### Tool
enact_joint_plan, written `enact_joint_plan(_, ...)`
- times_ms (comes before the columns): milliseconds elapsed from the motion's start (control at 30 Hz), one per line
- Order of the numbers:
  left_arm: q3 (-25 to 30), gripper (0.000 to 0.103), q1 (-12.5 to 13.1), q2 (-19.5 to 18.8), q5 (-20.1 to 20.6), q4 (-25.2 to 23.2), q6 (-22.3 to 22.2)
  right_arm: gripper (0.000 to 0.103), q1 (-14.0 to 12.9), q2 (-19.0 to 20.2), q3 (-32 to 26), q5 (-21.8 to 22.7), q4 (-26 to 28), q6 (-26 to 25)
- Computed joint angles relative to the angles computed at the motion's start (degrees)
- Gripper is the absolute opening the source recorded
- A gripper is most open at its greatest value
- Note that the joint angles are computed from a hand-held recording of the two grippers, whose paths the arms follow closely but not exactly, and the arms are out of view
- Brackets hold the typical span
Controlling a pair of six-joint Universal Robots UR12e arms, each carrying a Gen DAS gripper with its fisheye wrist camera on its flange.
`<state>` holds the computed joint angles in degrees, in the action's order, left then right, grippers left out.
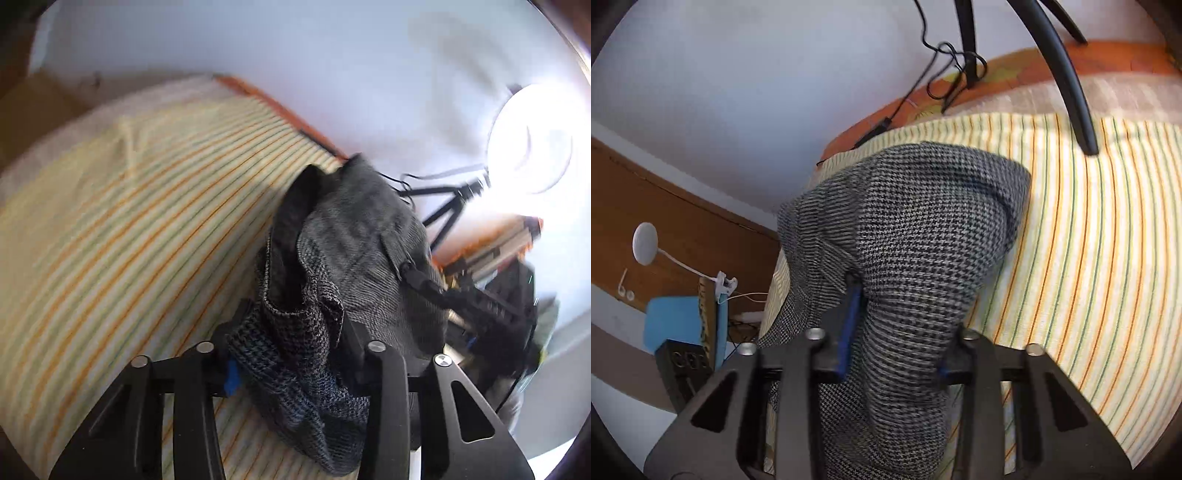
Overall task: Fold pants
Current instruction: 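Lift the folded bundle off the sheet with both grippers, then carry the bundle onto the stack of folded clothes and open both grippers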
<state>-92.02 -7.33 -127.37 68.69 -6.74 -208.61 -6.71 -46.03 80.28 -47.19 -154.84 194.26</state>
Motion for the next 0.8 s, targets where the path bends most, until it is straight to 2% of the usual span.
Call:
enact_joint_plan(67,-0.2,0.035,-0.4,0.5,0.8,0.5,2.5,0.023,0.2,-0.9,0.5,-1.3,-0.7,-1.7)
enact_joint_plan(200,-0.5,0.034,-1.0,1.3,1.3,1.2,5.7,0.021,0.9,-2.7,1.4,-4.9,-1.5,-4.4)
enact_joint_plan(467,-1.0,0.034,-1.8,2.9,-1.3,2.5,10.4,0.021,0.3,-7.3,4.8,-8.6,-4.0,-7.8)
enact_joint_plan(700,2.2,0.034,-4.9,2.4,-4.2,0.6,15.4,0.021,-0.8,-12.0,10.4,-13.1,-9.3,-7.3)
enact_joint_plan(800,4.2,0.034,-6.4,1.7,-5.9,-0.5,17.1,0.021,-2.1,-14.2,13.2,-14.9,-11.4,-7.2)
